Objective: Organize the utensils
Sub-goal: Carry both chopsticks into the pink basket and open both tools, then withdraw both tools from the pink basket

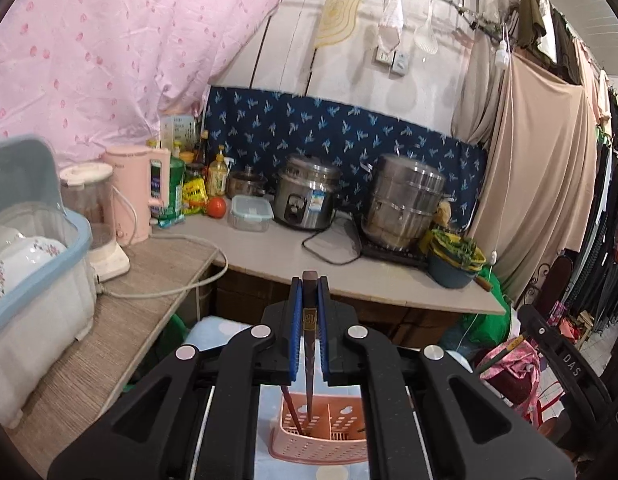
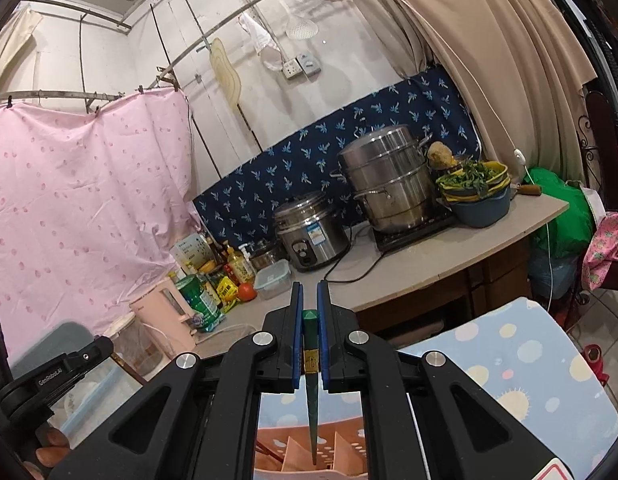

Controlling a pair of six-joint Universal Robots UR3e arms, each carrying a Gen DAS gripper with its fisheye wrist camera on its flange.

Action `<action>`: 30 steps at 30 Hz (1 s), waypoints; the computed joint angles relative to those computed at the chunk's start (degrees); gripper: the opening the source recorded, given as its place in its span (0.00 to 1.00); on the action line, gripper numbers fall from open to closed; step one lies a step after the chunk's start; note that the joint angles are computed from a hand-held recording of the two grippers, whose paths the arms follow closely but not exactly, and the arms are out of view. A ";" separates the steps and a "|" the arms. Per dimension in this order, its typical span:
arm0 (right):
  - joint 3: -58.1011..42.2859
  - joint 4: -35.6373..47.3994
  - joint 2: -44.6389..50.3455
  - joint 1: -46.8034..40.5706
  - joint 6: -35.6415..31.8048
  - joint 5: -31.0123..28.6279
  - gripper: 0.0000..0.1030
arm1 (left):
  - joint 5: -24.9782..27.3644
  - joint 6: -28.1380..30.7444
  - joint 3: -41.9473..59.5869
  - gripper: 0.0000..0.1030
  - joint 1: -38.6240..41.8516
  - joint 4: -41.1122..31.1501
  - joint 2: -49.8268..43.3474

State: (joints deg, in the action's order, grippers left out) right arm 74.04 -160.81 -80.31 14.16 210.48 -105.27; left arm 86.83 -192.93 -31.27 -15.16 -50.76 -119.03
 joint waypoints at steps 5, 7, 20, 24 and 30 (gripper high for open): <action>3.64 0.57 0.78 -1.42 1.04 2.94 0.07 | -0.55 -0.39 -1.67 0.07 0.09 -1.11 -1.92; 4.73 1.00 0.79 -2.08 1.36 4.21 0.07 | -1.58 -0.65 -1.79 0.07 0.54 -1.93 -2.47; 12.61 -0.80 -5.06 -1.28 2.45 4.61 0.29 | -3.44 -1.36 -11.51 0.46 1.53 -1.35 3.43; 16.08 -0.37 -8.02 0.37 3.40 4.63 0.29 | -3.96 -0.21 -16.79 0.49 1.42 -1.78 7.75; 22.97 0.95 -12.55 5.71 4.24 1.24 0.29 | -6.54 2.10 -30.95 0.51 2.20 -0.99 17.66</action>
State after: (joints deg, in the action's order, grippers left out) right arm 97.02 -159.85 -92.86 19.87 214.71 -104.02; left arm 80.29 -190.84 -62.22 -12.96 -51.75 -101.37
